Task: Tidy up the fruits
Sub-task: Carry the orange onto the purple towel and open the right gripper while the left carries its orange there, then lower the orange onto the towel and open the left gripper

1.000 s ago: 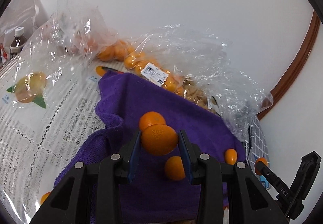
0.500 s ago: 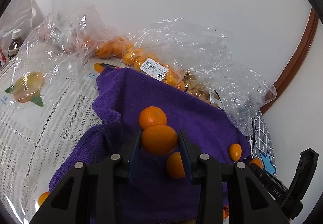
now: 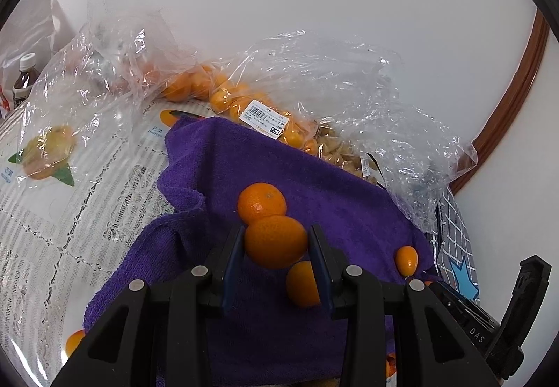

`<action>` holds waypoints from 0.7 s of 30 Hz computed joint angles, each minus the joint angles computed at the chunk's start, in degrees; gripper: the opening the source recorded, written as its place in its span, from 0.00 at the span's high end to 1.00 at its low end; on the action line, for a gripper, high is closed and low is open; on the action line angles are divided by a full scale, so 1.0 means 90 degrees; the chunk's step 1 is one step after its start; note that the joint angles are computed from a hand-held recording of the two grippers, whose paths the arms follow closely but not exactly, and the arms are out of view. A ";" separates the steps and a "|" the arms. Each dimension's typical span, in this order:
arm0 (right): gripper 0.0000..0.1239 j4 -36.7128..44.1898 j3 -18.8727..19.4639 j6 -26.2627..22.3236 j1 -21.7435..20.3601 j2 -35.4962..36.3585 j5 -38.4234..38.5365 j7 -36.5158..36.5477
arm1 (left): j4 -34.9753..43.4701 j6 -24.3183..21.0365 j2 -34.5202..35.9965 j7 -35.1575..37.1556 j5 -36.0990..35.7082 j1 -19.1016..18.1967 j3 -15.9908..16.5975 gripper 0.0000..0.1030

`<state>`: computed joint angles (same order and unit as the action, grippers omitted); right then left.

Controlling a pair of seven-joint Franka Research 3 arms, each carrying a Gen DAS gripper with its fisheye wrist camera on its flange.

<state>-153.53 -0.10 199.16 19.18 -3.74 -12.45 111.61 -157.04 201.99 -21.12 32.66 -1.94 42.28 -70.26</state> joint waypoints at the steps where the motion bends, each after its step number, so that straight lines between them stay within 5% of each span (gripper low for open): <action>1: 0.65 0.0006 -0.0032 -0.0002 0.0014 0.0000 -0.0090 0.0062 | 0.0002 0.0000 -0.0019 0.0008 0.0006 0.0008 -0.0017 0.66; 21: 0.56 -0.0282 0.0305 0.0380 0.0090 -0.0291 0.1477 -0.1189 | -0.0155 0.0409 0.0396 0.0415 -0.0566 -0.0364 0.0309 0.66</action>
<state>-156.07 2.65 202.58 19.99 -6.36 0.85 100.91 -158.43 205.68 -17.55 36.40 -7.03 39.00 -67.48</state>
